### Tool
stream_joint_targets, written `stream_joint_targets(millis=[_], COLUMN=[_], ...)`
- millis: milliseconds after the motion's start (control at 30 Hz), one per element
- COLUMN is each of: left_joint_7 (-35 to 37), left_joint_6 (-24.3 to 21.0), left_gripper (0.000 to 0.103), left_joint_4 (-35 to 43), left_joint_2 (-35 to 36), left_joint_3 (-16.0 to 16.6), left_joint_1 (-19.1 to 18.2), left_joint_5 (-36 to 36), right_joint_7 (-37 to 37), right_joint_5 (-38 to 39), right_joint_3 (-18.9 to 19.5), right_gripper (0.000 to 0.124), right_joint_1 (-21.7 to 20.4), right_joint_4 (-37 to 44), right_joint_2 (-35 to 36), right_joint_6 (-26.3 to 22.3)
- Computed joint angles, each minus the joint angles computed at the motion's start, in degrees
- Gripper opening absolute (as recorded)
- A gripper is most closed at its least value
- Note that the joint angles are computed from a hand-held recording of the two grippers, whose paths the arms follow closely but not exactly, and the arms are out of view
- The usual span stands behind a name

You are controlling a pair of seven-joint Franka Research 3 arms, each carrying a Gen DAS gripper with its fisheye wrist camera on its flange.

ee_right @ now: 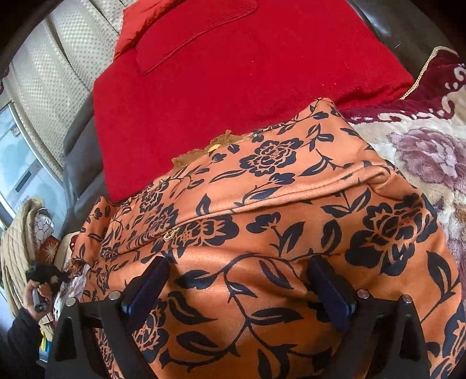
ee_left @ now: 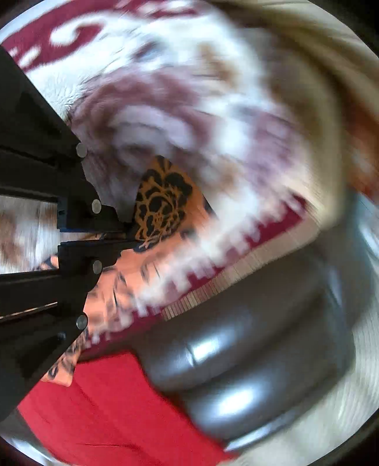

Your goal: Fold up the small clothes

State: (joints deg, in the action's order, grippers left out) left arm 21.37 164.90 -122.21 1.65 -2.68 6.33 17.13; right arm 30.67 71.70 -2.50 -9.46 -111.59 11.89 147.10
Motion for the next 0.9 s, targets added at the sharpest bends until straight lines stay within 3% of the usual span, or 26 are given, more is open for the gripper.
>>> stream_joint_targets(millis=[33, 133, 233, 300, 367, 500, 567, 600, 633, 767, 900], left_joint_7=[-4.51, -8.71, -3.61, 2.33, 13.68, 30.99, 36.71, 42.13, 43.54, 37.91, 27.95], left_joint_6=[-0.97, -2.44, -0.95, 0.37, 1.07, -4.03, -7.18, -11.55, -14.84, -18.01, -15.18], left_gripper=[0.003, 0.003, 0.003, 0.003, 0.003, 0.003, 0.017, 0.046, 0.06, 0.06, 0.06], left_joint_4=[2.18, 10.11, 19.22, 25.33, 32.02, 45.7, 49.59, 51.67, 51.75, 40.66, 27.6], left_joint_2=[-1.5, -2.77, -0.33, 2.98, 7.97, 19.79, 24.48, 27.04, 27.59, 23.08, 16.26], left_joint_3=[0.02, -2.33, -5.03, -6.7, -9.85, -17.64, -21.24, -22.63, -22.78, -15.73, -8.1], left_joint_1=[-0.91, -2.57, -5.88, -8.83, -11.54, -15.74, -16.52, -17.22, -17.68, -19.89, -20.29], left_joint_5=[8.73, 23.59, 26.08, 24.07, 16.61, 5.44, 2.19, -1.91, -2.94, -2.4, -0.92], right_joint_7=[-0.81, -2.05, -2.77, -2.95, -3.14, -3.15, -2.63, -2.36, -1.84, 1.98, 5.19], right_joint_5=[0.91, 2.46, 3.81, 4.38, 4.85, 5.73, 5.52, 5.46, 5.3, 5.23, 7.23], right_joint_3=[0.1, 0.12, 0.01, -0.1, -0.21, -0.45, -0.62, -0.69, -0.83, -1.55, -2.33], right_gripper=[0.098, 0.098, 0.098, 0.098, 0.098, 0.098, 0.098, 0.098, 0.098, 0.098, 0.098], right_joint_1=[-0.19, -0.52, -0.82, -0.97, -1.12, -1.45, -1.54, -1.64, -1.86, -3.16, -4.53], right_joint_4=[-0.01, 0.15, 0.12, 0.2, 0.24, 0.29, 0.48, 0.57, 0.71, 1.13, 3.0], right_joint_2=[0.04, 0.2, 0.15, 0.16, 0.13, 0.05, 0.1, 0.1, 0.06, -0.66, -0.52], right_joint_6=[-0.17, -0.86, -1.79, -2.39, -3.0, -4.38, -5.04, -5.47, -6.31, -10.45, -14.61])
